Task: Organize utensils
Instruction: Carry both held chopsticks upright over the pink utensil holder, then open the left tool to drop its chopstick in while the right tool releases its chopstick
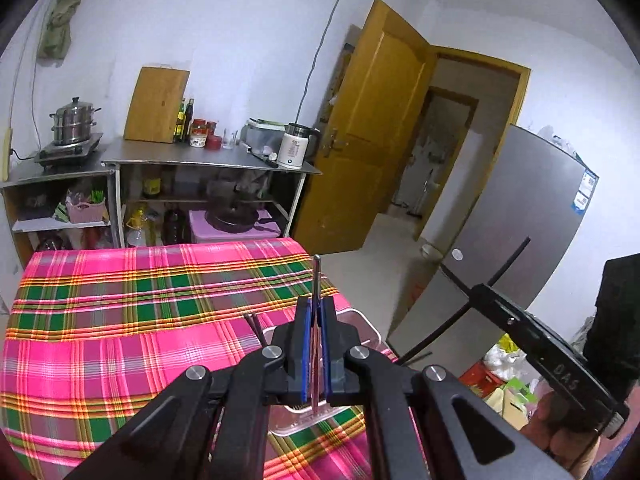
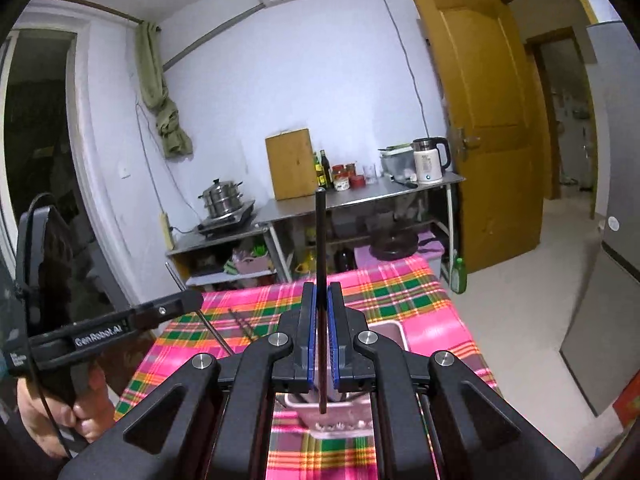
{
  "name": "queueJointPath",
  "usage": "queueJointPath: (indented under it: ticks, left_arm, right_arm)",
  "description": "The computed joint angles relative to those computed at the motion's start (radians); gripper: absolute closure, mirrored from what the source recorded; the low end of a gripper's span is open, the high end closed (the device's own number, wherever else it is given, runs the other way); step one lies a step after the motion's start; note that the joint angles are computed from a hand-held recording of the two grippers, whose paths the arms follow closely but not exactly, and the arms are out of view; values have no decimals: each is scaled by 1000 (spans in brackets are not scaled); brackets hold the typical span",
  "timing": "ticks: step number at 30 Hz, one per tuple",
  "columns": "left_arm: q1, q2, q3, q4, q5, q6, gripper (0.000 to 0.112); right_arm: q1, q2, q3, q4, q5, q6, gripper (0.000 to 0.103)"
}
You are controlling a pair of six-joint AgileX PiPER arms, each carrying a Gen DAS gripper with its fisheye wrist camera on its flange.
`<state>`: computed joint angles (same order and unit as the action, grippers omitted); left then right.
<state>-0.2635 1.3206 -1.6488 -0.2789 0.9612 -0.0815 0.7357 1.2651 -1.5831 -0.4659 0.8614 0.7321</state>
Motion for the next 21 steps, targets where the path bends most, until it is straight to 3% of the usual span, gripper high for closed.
queueJointPath:
  ticks: [7,21]
  left_arm:
    - [-13,51,38,38,-68,-16,108]
    - [-14,54,233,-1,-185,46,108]
  right_arm:
    - [-50,55,-15,39,-53,-31,98]
    - [-73,112,111,83,-125,-37,98]
